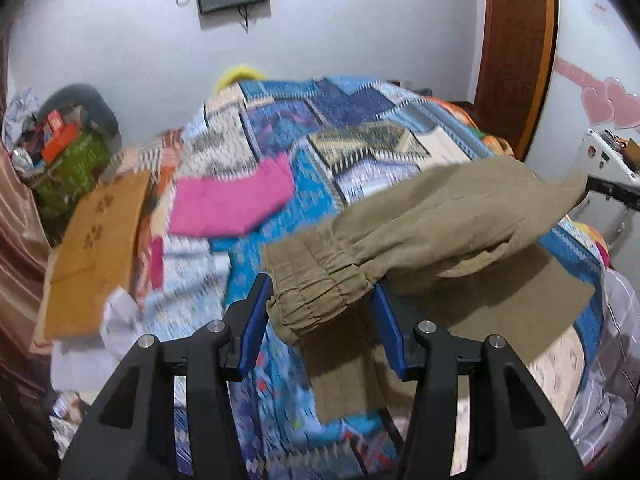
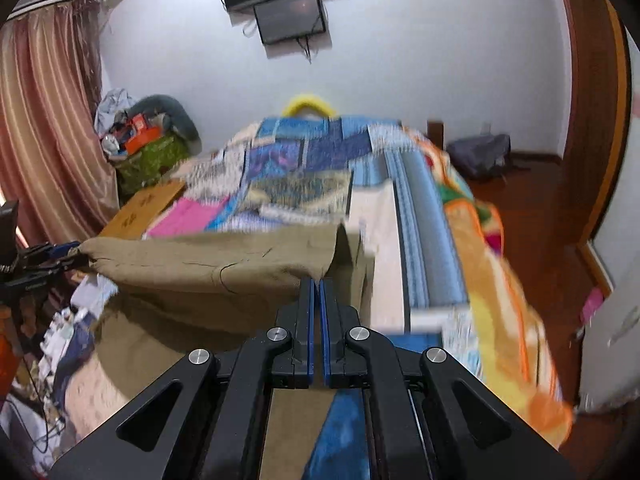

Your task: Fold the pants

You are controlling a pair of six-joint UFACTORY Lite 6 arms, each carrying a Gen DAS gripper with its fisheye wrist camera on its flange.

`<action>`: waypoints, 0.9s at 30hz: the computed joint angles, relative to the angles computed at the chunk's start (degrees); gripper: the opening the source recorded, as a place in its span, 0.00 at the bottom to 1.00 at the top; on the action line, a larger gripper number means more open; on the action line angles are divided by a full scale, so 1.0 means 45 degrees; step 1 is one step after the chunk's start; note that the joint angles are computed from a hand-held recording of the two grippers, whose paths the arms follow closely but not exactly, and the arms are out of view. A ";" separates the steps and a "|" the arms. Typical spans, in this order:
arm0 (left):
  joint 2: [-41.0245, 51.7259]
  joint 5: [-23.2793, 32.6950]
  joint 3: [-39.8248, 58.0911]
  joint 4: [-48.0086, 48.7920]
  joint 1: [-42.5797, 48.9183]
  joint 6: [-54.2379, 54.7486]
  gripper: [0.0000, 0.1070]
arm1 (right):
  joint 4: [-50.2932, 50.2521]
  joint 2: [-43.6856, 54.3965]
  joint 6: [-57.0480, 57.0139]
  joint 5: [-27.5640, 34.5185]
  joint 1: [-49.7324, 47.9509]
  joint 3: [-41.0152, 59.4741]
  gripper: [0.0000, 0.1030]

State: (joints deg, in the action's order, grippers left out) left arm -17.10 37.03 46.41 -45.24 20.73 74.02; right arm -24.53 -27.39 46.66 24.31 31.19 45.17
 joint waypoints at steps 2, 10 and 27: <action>-0.0292 0.0274 -0.0601 -0.0056 0.0360 0.0333 0.48 | -0.0245 -0.0385 0.0775 0.0039 0.0399 -0.0900 0.02; -0.1573 0.0274 -0.2574 0.0751 0.1154 0.0621 0.49 | -0.1645 -0.1751 0.3779 0.1465 0.2676 -0.3053 0.02; -0.3954 0.1762 -0.2032 0.2198 -0.0353 -0.1546 0.49 | -0.2781 -0.2156 0.6464 0.4040 0.5873 -0.2082 0.38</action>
